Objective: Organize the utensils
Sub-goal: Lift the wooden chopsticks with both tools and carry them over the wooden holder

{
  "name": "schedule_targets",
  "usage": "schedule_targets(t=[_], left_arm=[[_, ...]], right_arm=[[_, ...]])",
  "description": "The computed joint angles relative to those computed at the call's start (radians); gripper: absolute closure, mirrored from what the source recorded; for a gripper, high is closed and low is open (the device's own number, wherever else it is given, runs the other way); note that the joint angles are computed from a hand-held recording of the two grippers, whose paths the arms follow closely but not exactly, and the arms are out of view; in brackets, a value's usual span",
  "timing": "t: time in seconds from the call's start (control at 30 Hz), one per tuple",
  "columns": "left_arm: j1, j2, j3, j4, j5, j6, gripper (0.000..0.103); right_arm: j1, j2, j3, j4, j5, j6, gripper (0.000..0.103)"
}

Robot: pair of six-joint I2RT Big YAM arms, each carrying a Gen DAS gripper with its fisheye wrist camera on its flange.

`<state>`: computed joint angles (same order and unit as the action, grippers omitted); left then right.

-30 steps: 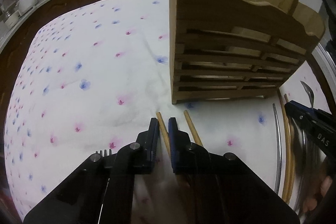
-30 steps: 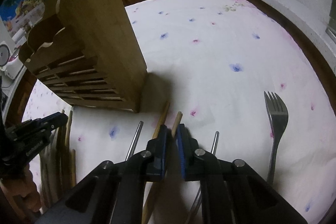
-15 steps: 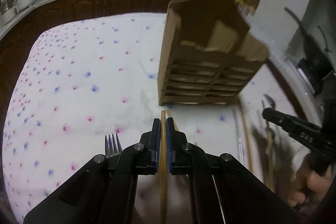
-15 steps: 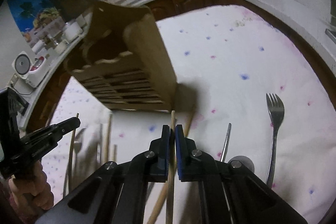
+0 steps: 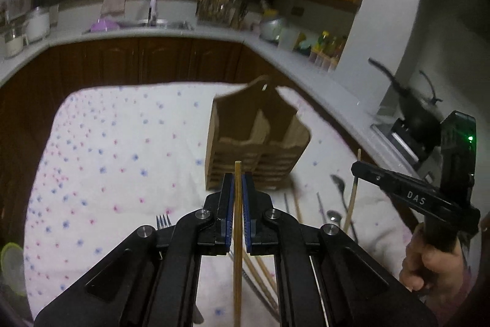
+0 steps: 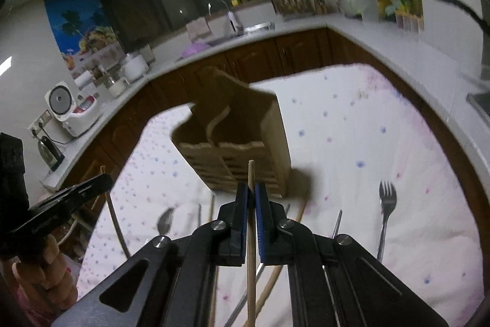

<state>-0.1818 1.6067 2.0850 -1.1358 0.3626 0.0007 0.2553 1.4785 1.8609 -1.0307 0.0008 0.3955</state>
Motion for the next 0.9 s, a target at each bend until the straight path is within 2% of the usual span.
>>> schedule_targets(t=[0.33,0.57,0.9], left_arm=[[0.021,-0.059,-0.026,0.082,0.017,-0.021,0.099],[0.026,-0.059,-0.011,0.125,0.012,-0.044,0.099],[0.03,0.025,0.148,0.183,-0.001,-0.108,0.099]], right_arm=[[0.017,-0.029,0.045,0.045,0.044,-0.028,0.098],[0.01,-0.03,0.063,0.087,0.067,-0.034,0.098],[-0.025,0.025,0.165,0.147,0.091,-0.028,0.098]])
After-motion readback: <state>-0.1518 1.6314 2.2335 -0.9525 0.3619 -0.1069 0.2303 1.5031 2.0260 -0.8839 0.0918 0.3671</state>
